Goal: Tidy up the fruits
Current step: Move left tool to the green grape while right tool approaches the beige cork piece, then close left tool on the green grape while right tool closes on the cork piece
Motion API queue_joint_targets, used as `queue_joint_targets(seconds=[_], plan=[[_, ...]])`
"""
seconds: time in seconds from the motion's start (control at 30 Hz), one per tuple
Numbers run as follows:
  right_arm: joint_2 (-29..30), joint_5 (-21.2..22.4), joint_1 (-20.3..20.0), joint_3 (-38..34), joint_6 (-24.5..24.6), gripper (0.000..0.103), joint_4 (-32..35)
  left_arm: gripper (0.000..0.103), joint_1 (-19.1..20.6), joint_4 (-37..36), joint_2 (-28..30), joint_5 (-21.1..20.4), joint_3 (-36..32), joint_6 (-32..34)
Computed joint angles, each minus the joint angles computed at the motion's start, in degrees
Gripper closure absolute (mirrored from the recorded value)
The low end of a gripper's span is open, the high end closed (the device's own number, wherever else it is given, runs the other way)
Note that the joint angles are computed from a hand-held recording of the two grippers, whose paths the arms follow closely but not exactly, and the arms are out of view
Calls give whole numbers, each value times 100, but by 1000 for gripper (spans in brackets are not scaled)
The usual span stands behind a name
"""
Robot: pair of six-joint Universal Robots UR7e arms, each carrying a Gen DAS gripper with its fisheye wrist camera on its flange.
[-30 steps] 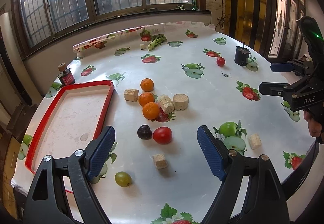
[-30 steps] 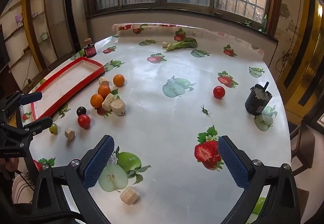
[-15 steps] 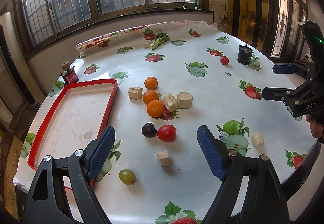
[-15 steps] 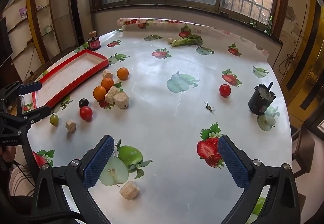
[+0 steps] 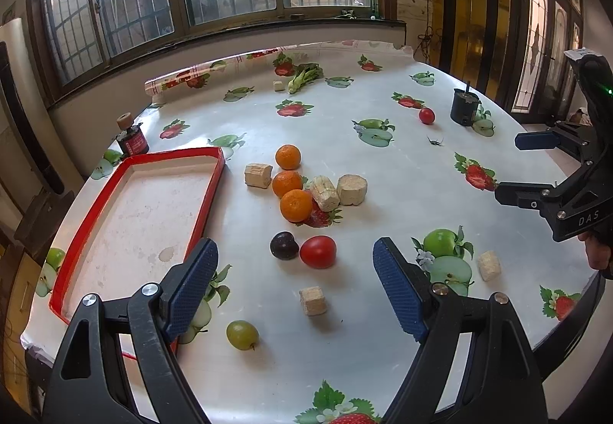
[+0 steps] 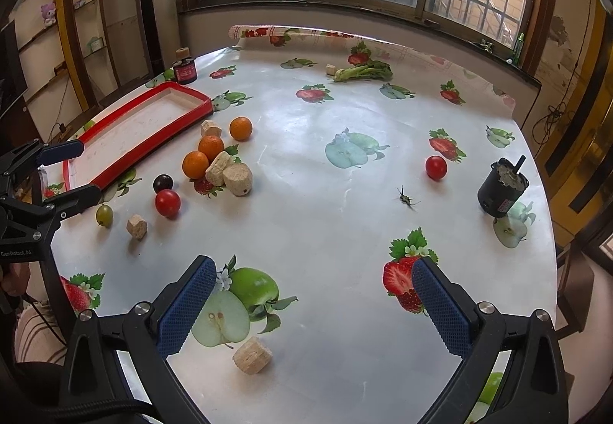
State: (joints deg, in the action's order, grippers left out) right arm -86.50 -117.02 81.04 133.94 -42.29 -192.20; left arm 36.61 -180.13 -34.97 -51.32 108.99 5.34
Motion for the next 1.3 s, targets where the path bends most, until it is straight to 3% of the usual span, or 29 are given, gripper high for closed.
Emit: queue_joint_targets(seconds=[0.47, 0.63, 0.9, 1.1, 1.2, 1.3], plan=[[-25, 148, 51, 206, -61, 0, 40, 19, 56, -408, -181, -20, 315, 140], [-140, 446, -84, 507, -32, 2, 246, 19, 358, 99, -521, -443, 663, -79], [279, 400, -283, 632, -29, 23, 91, 20, 506, 521, -349, -511, 514, -428], [278, 547, -458, 544, 161, 33, 306, 20, 605, 689, -203, -430, 316, -452], [243, 618, -521, 512, 245, 39, 426, 28, 704, 756, -181, -456, 268, -459], [318, 535, -536, 463, 307, 43, 429, 49, 885, 944, -173, -655, 161, -523]])
